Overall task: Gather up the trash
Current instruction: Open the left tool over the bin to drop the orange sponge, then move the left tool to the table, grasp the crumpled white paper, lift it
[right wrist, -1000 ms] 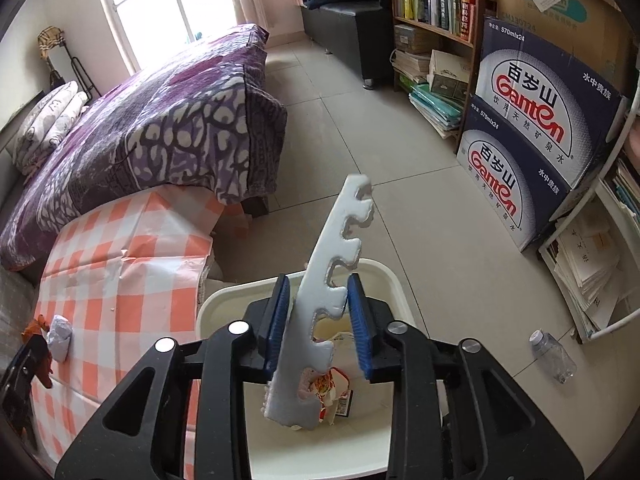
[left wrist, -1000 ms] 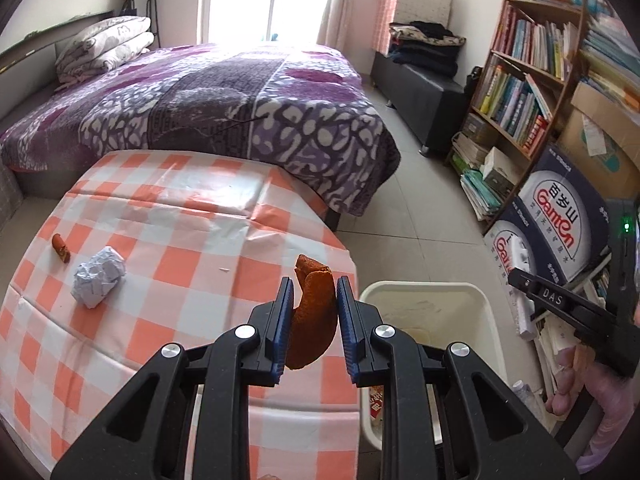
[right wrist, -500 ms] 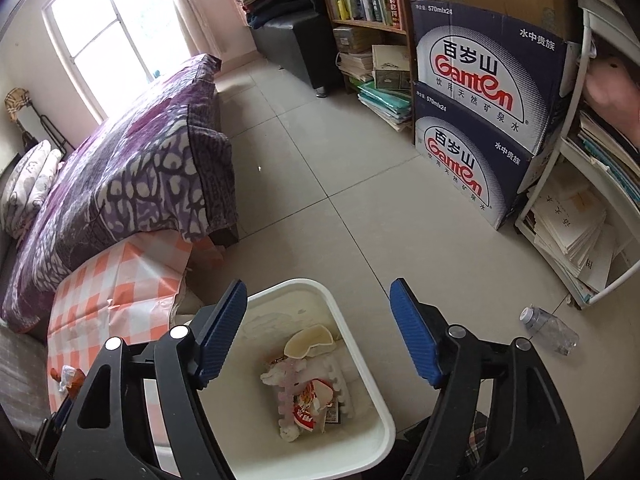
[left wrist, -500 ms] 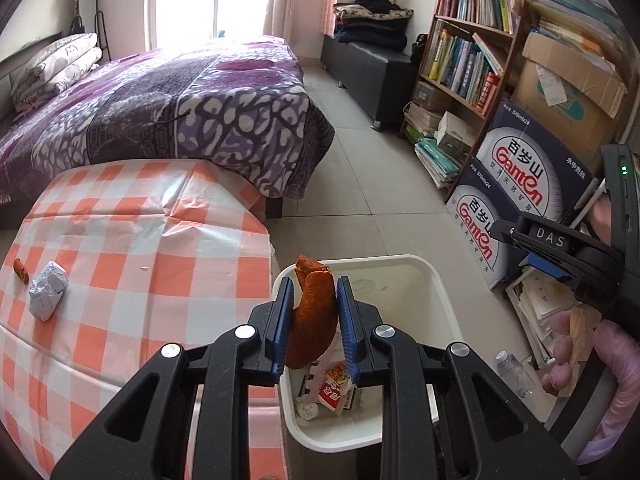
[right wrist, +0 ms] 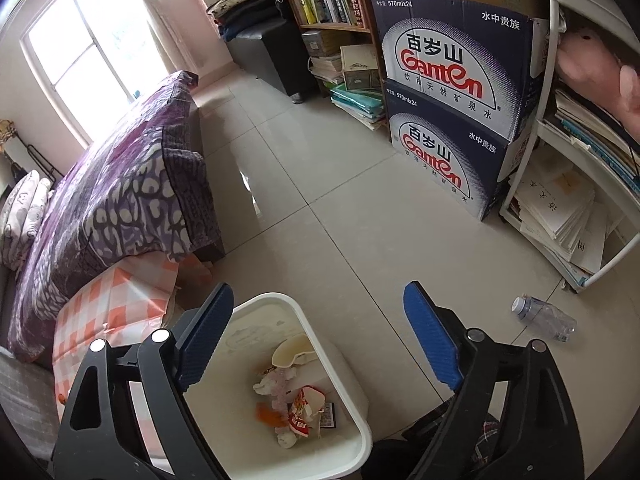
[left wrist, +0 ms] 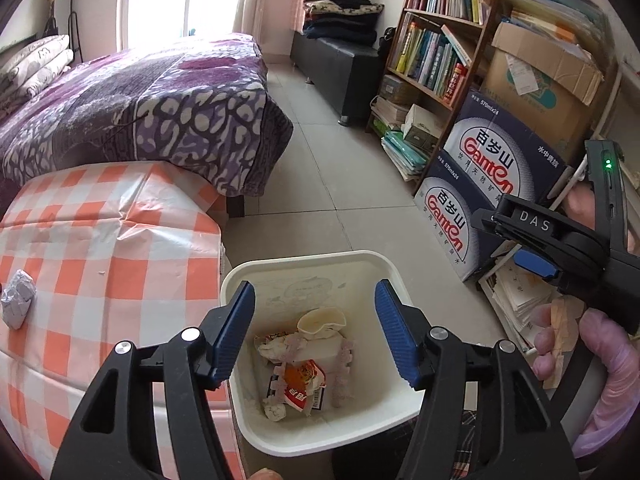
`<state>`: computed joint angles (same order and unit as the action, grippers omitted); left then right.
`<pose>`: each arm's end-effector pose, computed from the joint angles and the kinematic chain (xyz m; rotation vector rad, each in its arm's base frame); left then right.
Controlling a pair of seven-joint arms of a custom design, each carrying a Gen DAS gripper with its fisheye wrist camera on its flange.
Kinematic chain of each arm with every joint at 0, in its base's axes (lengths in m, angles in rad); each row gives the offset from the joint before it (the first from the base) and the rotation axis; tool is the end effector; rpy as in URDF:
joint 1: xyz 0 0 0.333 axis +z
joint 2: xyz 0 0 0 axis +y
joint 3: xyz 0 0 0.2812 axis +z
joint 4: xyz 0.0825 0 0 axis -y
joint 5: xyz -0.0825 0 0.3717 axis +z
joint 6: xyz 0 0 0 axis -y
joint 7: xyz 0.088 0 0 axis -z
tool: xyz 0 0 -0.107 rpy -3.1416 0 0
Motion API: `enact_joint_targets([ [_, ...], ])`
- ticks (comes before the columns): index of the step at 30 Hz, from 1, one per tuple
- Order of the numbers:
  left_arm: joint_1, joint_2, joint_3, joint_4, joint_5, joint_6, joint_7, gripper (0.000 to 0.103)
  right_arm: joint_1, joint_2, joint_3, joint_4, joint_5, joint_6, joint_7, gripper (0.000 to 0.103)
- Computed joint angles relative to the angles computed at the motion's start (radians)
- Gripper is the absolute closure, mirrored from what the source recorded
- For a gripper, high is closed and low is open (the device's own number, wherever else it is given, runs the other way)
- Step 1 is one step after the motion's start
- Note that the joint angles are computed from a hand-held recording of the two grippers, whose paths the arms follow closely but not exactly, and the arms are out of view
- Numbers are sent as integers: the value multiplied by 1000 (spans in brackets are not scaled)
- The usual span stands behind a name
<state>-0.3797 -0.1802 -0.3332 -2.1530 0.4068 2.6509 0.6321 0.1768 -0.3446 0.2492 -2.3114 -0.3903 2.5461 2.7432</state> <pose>0.3975 -0.3687 0.5186 -1.7982 1.9574 -0.9226 0.4421 0.2147 0.5102 -1.3257 2.1696 -0.5030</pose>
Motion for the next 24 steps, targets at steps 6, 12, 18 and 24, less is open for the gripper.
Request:
enact_joint_targets([
  [6, 14, -27, 16, -28, -23, -50, -9, 32, 16, 30, 1, 27, 11, 0, -3, 12],
  [12, 56, -62, 27, -58, 6, -171, 2, 28, 66, 100, -9, 89, 54, -18, -31, 9],
  [18, 118, -120, 55, -118, 68, -284, 31, 25, 130, 189, -18, 169, 70, -41, -39, 8],
  [24, 194, -167, 80, -176, 170, -355, 71, 23, 206, 289, -38, 265, 77, -75, -51, 8],
])
